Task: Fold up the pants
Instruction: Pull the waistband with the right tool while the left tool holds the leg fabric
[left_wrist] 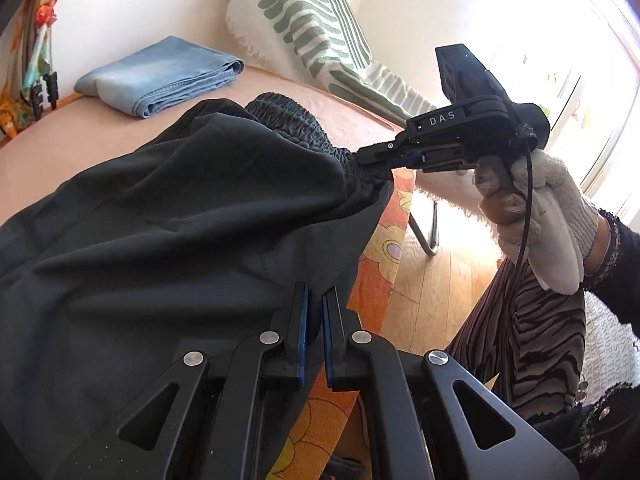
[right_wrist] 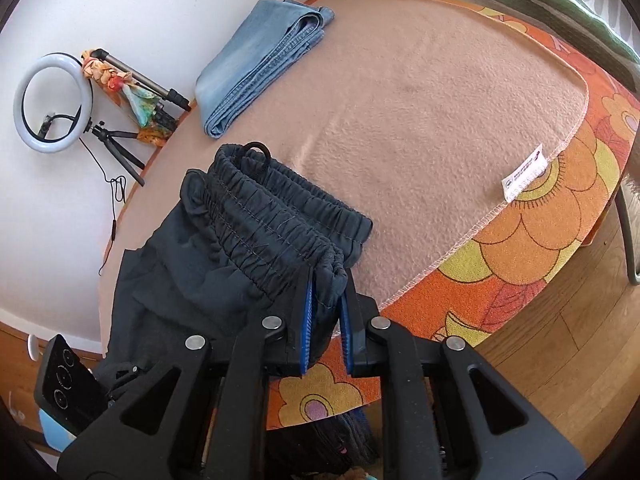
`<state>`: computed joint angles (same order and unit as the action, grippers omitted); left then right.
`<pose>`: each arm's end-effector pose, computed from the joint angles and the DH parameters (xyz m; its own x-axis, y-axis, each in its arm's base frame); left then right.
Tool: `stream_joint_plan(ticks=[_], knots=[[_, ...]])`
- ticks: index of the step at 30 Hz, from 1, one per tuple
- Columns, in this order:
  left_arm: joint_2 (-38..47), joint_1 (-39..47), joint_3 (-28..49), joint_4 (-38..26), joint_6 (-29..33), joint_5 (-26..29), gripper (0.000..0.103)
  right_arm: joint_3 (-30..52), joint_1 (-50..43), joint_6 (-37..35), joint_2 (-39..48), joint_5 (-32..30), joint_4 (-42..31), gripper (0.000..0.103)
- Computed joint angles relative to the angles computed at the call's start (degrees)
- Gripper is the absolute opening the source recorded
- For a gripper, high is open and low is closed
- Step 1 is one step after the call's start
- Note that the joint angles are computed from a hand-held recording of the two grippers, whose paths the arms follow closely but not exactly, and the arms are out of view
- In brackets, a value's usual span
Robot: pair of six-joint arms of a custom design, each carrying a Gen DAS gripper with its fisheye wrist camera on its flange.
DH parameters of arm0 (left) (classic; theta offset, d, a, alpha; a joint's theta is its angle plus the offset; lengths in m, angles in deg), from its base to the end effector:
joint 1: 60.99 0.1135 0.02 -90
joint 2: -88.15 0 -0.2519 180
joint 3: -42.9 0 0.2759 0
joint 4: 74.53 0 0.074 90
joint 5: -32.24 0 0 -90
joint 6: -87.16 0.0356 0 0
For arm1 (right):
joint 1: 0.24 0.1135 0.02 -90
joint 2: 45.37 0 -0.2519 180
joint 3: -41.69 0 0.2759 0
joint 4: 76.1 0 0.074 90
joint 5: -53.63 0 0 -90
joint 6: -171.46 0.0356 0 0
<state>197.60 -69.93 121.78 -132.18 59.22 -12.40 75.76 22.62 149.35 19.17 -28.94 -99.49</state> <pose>0.3364 -0.0786 0.1117 -0.3469 0.6829 -0.6428 0.9337 0.1864 -0.3058 0.1990 0.0789 0.1128 -0.5719 0.7559 -0.3187 0.5709 0.6457 0.5071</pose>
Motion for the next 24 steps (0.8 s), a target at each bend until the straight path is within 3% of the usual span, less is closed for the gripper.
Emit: stream_joint_plan(ticks=[1, 5, 7, 9, 12, 15, 17, 24], knots=[[-0.2, 0.1, -0.1, -0.4, 0.4, -0.2, 0.004, 0.7, -1.1, -2.5, -0.6, -1.4, -1.1, 0.020], [0.2, 1.0, 1.5, -4.2, 2.0, -0.1, 0.006, 3.5, -4.7, -12.1, -4.1, -0.3, -4.4, 0.059], [-0.1, 2.6, 2.1, -7.7, 4.1, 0.6, 0.007, 6.1, -7.6, -18.4, -1.9, -0.1, -2.5, 0.070], [-0.9, 4.3, 2.6, -10.6, 6.1, 1.3, 0.009, 8.9, -12.0, -24.7, 4.2, -5.5, 2.2, 0.090], [-0.5, 7.4, 5.2, -15.5, 8.7, 2.8, 0.018, 12.7, -16.1, -29.9, 14.9, -11.2, 8.6, 0.090], [0.8, 10.3, 9.4, -17.5, 7.8, 4.1, 0.018, 16.0, -19.7, -32.5, 24.8, -20.5, 14.8, 0.090], [2.3, 12.2, 12.6, -17.6, 6.7, 4.9, 0.018, 18.1, -20.3, -33.8, 29.3, -22.5, 16.2, 0.090], [9.5, 17.3, 21.6, -17.7, 0.8, 5.2, 0.018, 19.9, -19.9, -36.8, 33.9, -27.2, 18.7, 0.089]])
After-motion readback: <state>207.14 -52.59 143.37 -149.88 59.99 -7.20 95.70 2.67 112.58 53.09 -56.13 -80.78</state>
